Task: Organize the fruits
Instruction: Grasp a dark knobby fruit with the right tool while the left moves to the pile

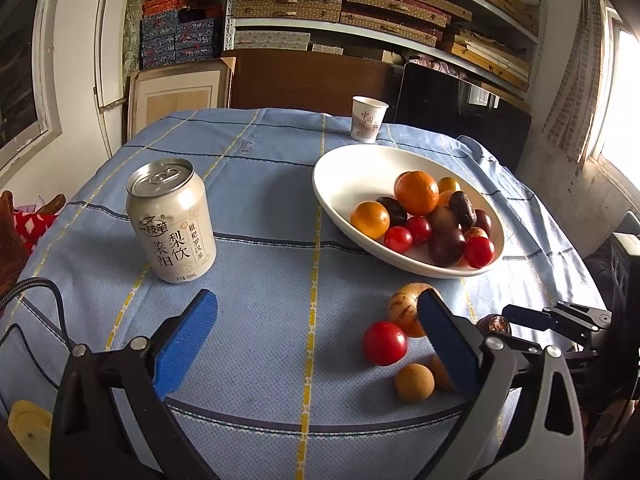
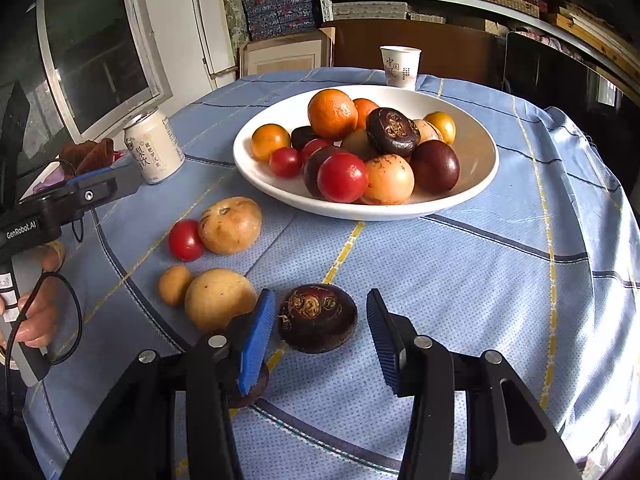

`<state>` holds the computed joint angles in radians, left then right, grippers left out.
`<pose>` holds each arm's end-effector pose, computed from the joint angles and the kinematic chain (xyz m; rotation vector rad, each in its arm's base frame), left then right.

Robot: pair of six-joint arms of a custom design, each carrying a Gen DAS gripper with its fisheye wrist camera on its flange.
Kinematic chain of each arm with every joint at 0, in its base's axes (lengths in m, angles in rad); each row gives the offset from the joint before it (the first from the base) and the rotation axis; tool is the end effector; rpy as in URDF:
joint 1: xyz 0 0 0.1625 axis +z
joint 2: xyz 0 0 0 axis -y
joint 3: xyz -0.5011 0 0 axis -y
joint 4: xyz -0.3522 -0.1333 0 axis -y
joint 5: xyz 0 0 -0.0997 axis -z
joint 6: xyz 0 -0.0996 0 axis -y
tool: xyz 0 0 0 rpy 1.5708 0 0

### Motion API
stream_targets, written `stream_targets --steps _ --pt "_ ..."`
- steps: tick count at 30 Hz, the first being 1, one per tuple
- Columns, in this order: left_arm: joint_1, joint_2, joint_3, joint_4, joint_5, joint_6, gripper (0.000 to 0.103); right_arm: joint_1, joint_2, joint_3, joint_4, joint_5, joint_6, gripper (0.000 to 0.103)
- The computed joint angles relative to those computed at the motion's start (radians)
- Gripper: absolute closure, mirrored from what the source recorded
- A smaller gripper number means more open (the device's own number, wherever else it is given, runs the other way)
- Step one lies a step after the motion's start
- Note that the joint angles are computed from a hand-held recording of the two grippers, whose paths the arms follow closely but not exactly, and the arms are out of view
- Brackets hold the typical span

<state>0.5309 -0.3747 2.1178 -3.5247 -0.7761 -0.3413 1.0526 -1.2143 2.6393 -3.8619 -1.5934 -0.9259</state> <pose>-0.3433 -0.4385 -0.0484 0.7562 2.4026 -0.8779 -0.0677 -0.3833 0.2951 0.4790 -2.3797 0.8241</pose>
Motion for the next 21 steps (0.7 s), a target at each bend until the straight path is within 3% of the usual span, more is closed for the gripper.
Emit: stream_targets --steps 5,12,16,19,20,21 --pt "0.0 -0.003 0.0 0.01 0.002 -0.013 0.005 0.014 0.015 -0.006 0.008 -0.034 0.0 0.06" --pt "0.004 -0.008 0.002 0.02 0.001 -0.017 0.005 0.021 0.031 0.001 -0.033 -0.054 0.0 0.061" --pt "0.014 -0.013 0.002 0.017 -0.022 -0.006 0.005 -0.018 -0.021 0.012 -0.027 0.038 0.035 0.061" --pt "0.005 -0.011 0.004 0.015 -0.038 0.069 0.005 -0.041 -0.053 0.017 -0.023 0.086 0.051 0.061" --pt "-0.003 -0.006 0.005 0.023 -0.035 0.111 0.008 -0.047 -0.064 0.015 -0.012 0.096 0.059 0.061" --pt "-0.009 -0.002 0.006 0.024 -0.034 0.139 0.021 -0.051 -0.073 0.012 0.002 0.101 0.065 0.061"
